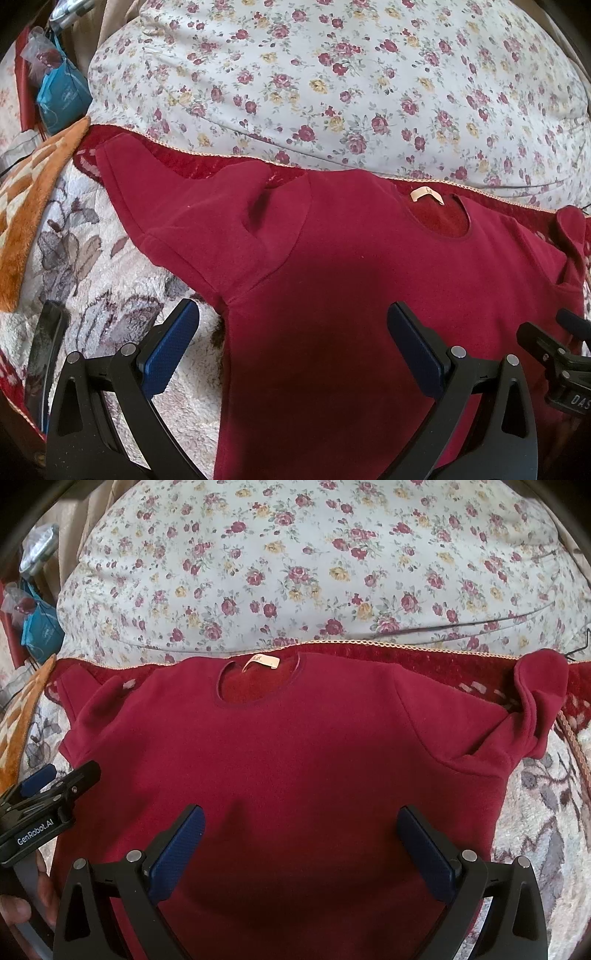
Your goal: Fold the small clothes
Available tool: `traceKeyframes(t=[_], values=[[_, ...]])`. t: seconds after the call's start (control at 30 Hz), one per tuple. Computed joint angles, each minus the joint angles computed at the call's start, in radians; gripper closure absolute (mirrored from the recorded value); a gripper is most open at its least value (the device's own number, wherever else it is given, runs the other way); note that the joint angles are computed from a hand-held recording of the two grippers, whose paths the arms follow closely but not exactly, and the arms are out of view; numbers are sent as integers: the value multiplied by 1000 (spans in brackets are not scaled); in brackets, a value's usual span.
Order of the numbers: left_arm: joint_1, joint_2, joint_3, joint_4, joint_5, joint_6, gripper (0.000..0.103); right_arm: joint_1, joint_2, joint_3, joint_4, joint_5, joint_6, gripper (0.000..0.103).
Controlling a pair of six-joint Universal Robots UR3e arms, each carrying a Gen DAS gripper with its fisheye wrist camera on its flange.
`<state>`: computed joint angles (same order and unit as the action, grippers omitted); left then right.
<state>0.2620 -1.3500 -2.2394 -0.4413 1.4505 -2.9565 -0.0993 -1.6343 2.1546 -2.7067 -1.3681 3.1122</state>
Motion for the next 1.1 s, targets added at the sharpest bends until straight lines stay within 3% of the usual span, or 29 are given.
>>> traceKeyframes(t=[1.1], values=[[-8, 1, 8, -10, -8, -13, 1, 20, 39, -35, 7, -46, 11, 0]])
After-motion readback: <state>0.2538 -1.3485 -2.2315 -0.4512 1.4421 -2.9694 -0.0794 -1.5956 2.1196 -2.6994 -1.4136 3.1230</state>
